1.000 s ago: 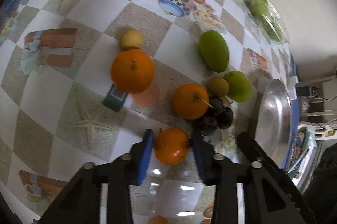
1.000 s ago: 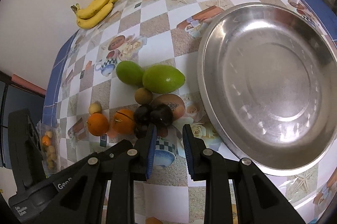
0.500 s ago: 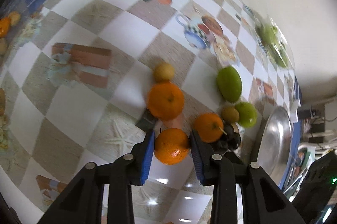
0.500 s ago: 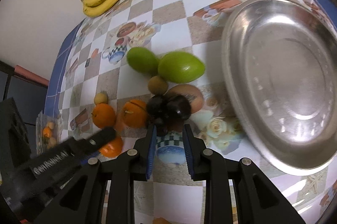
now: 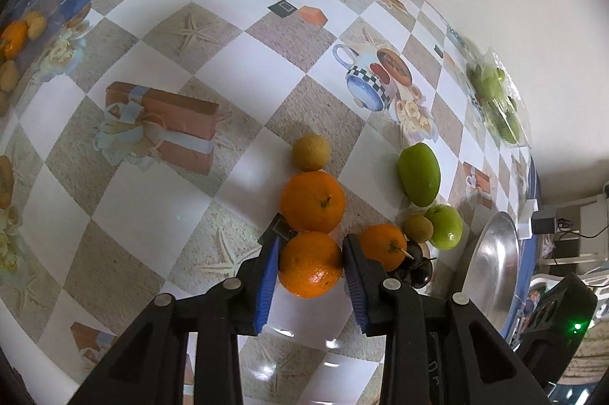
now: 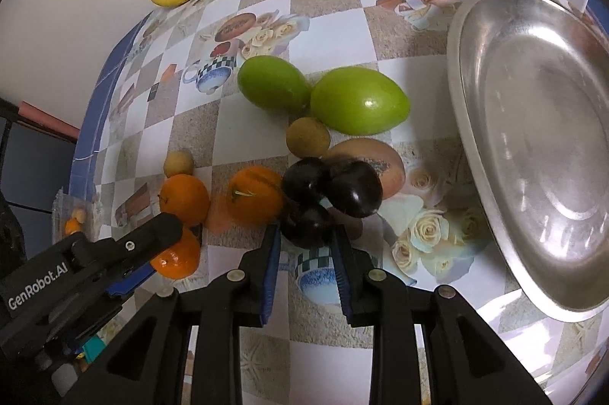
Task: Organize fruits
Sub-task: 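Carry the plum and orange into the steel bowl and open both tools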
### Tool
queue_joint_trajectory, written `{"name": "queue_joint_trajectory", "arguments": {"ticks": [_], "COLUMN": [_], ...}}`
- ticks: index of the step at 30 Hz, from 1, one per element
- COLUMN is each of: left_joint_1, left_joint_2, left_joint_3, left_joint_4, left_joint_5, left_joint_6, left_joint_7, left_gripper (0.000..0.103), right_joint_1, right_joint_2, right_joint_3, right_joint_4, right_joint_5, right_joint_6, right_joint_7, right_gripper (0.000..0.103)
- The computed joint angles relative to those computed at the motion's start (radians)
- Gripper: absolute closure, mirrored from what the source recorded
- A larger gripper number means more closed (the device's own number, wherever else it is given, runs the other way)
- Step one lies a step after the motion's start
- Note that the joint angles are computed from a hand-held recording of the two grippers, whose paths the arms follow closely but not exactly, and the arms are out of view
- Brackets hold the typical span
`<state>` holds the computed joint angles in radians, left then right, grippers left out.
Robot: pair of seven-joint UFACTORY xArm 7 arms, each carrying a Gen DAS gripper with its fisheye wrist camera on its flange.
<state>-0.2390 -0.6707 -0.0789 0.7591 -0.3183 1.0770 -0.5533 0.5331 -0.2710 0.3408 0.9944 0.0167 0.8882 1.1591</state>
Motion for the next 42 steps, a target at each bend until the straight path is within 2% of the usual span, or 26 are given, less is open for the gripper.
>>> {"name": "queue_joint_trajectory", "arguments": {"ticks": [14, 24, 29, 42], "left_joint_1": [0.002, 0.01, 0.01, -0.026], "left_joint_2": [0.001, -0.006, 0.004, 0.063], "left_joint_3": [-0.006, -0.021, -0.036, -0.1], "left_joint_4": [0.008, 0.03, 0.049, 0.104], "left_joint_5": [0.011, 0.045, 0.072, 0.145], "left_joint_6": [-0.002, -0.017, -0.033, -0.049], "left_joint_7": [-0.01, -0.026, -0.036, -0.078], "left_gripper": [0.067, 0.067, 0.067, 0.067], "right_joint_1": [0.002, -0.004, -0.028, -0.089], "right_joint_2": [0.004, -0.063, -0.086, -0.231], "right_joint_3": [0.002, 0.008, 0.021, -0.003], "right_joint_4": [0.016, 0.012, 0.03, -0.057], "right_joint_5": [-0.017, -0.01, -0.047, -0.031], "right_joint_6": [0.015, -0.003, 0.039, 0.103], "right_joint_7": [-0.005, 0.002, 0.015, 0.031], "right_gripper": [0.075, 0.075, 0.075, 0.075]}}
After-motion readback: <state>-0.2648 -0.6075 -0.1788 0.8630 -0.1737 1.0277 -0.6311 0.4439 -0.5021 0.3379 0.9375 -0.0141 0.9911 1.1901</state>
